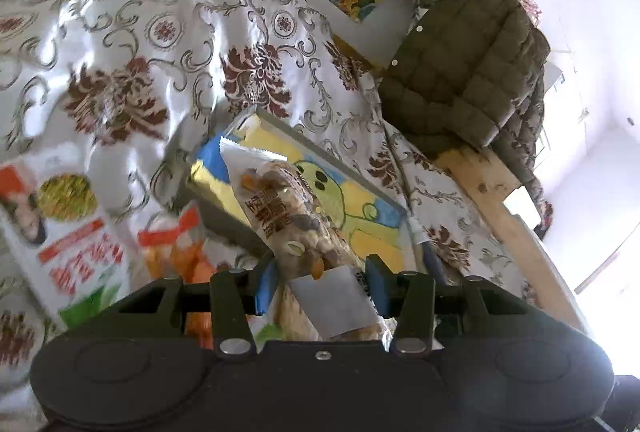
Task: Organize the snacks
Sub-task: 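Carry the blue package with the right tool into the tray while the left tool drops the nut bag there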
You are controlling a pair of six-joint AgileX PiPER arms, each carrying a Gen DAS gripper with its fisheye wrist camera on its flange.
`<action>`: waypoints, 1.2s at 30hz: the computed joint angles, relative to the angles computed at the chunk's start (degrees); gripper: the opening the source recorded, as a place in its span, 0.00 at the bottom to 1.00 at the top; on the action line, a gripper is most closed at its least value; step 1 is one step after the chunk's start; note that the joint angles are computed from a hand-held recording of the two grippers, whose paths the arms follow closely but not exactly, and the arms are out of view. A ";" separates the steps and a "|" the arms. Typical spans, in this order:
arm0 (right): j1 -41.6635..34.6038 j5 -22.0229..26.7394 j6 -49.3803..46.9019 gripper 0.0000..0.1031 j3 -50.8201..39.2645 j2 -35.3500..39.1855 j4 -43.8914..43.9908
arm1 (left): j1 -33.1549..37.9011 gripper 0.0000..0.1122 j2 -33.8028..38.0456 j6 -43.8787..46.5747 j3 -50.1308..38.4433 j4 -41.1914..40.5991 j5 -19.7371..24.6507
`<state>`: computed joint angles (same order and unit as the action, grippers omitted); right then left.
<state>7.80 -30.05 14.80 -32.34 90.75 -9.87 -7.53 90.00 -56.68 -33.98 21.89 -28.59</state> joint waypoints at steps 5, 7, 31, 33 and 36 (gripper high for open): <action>-2.87 0.48 4.86 0.30 -9.95 9.17 -1.27 | 0.49 0.43 7.83 3.45 -9.20 -5.46 -1.20; -3.59 1.53 6.41 0.31 -13.57 11.89 -2.32 | 0.33 0.43 11.27 6.95 -13.34 -9.47 -1.64; 2.37 11.21 -18.92 0.34 -32.20 27.10 23.40 | 4.68 0.44 32.64 -16.55 -34.39 11.51 2.21; 2.47 11.74 -19.25 0.37 -32.22 27.14 24.08 | 4.76 0.44 32.58 -17.35 -34.60 11.60 3.13; 2.47 12.51 -20.33 0.48 -31.65 26.21 25.18 | 4.03 0.53 31.36 -15.68 -34.74 9.82 6.27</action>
<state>10.27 -17.54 -5.54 -63.99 116.96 15.31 -3.50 121.35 -72.37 -68.71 31.71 -22.32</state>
